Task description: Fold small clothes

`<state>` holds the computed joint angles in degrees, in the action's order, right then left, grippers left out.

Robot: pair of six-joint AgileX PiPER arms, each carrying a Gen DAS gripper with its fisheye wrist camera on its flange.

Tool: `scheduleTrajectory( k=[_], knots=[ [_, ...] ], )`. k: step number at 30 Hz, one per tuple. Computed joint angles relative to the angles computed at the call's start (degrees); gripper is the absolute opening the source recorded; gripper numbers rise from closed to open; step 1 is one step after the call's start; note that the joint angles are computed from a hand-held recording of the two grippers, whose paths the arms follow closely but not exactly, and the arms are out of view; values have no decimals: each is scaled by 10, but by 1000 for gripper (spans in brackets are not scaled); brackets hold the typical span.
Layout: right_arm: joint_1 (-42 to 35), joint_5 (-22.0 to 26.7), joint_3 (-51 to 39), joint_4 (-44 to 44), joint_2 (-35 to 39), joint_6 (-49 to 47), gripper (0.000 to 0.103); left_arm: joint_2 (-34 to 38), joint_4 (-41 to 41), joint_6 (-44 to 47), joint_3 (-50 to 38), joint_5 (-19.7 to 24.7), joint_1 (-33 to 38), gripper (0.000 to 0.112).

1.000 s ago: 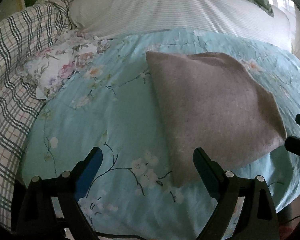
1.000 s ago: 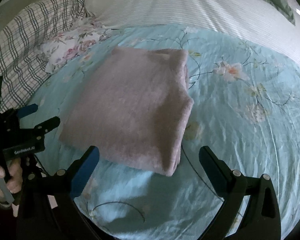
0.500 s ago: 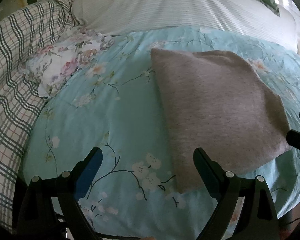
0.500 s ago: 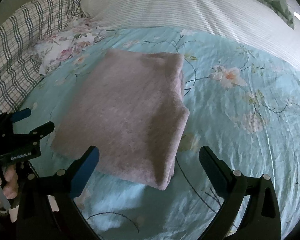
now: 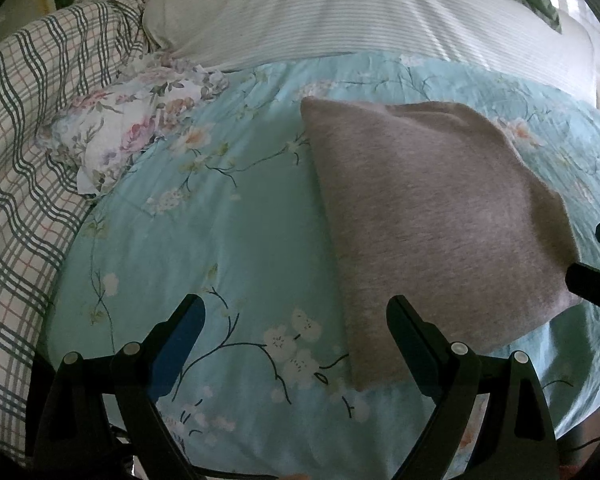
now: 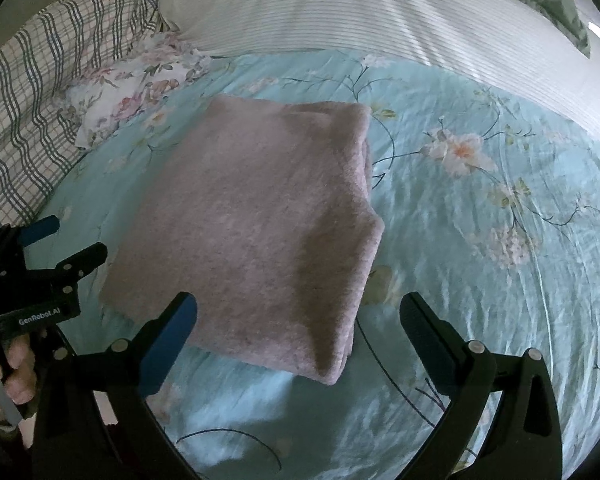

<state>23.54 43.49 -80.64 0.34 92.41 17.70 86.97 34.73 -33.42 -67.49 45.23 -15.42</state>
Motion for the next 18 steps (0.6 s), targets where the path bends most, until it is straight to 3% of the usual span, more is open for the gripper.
scheduleTrajectory(
  k=[18],
  knots=[
    [13, 5, -1, -12, -6, 16, 102, -10, 5, -5, 4, 0, -6, 93]
  ],
)
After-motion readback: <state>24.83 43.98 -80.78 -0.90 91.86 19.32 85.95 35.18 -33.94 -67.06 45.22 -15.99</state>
